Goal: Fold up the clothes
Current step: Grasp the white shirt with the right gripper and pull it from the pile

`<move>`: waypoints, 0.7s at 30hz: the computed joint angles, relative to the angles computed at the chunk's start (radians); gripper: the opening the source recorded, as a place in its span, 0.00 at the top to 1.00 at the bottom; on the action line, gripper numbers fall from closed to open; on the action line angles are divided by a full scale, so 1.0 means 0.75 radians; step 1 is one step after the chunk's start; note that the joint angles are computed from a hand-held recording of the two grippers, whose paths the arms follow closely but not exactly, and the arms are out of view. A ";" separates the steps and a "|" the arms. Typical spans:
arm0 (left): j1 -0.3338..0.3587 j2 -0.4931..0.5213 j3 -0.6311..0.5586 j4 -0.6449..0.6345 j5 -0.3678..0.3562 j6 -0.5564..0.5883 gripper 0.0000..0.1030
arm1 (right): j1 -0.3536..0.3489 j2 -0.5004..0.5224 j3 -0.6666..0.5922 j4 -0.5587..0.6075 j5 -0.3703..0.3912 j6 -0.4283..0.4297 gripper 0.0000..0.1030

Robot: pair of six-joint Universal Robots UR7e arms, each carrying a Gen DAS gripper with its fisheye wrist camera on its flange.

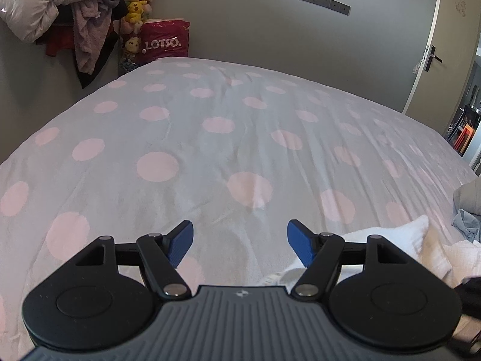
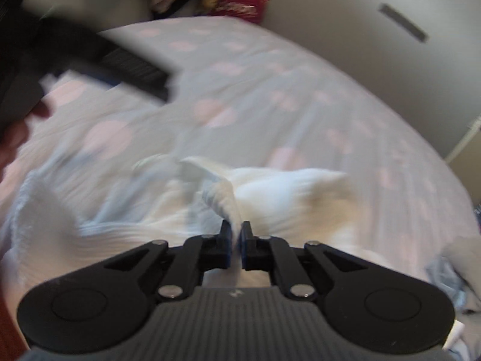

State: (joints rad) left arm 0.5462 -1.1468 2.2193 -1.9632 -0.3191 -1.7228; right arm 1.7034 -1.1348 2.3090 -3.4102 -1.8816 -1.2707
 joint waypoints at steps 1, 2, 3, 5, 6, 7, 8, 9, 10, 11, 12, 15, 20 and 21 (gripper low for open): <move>-0.002 0.007 -0.008 0.019 0.001 -0.001 0.34 | -0.001 -0.011 -0.019 -0.030 -0.009 0.003 0.94; -0.004 0.015 -0.017 0.039 0.002 0.000 0.34 | -0.003 -0.020 -0.040 -0.061 -0.019 0.007 0.94; -0.006 0.024 -0.026 0.058 0.003 0.001 0.34 | -0.005 -0.027 -0.063 -0.093 -0.033 0.007 0.94; -0.010 0.039 -0.035 0.057 0.004 0.026 0.34 | -0.016 -0.031 -0.117 -0.159 -0.074 0.002 0.94; -0.013 0.044 -0.029 0.019 0.002 0.058 0.34 | -0.026 -0.031 -0.147 -0.180 -0.098 0.011 0.94; -0.014 0.050 -0.019 -0.041 0.003 0.103 0.34 | -0.040 -0.031 -0.176 -0.197 -0.122 0.022 0.94; -0.014 0.058 -0.009 -0.112 0.006 0.161 0.34 | -0.053 -0.029 -0.208 -0.214 -0.146 0.033 0.94; -0.015 0.067 0.000 -0.186 0.009 0.221 0.34 | -0.068 -0.025 -0.238 -0.235 -0.170 0.039 0.94; -0.015 0.078 0.009 -0.262 0.012 0.282 0.34 | -0.086 -0.014 -0.266 -0.267 -0.195 0.037 0.94; -0.017 0.094 0.013 -0.324 0.019 0.345 0.34 | -0.106 0.003 -0.295 -0.300 -0.221 0.033 0.94; -0.018 0.112 0.015 -0.387 0.026 0.412 0.34 | -0.127 0.018 -0.327 -0.311 -0.250 0.039 0.94; -0.016 0.183 0.010 -0.605 0.044 0.655 0.34 | -0.190 0.015 -0.399 -0.215 -0.288 0.132 0.94; 0.014 0.378 -0.041 -1.174 0.002 1.288 0.34 | -0.257 0.043 -0.461 -0.196 -0.283 0.208 0.94; 0.023 0.418 -0.061 -1.268 -0.019 1.413 0.34 | -0.265 0.050 -0.474 -0.192 -0.282 0.228 0.94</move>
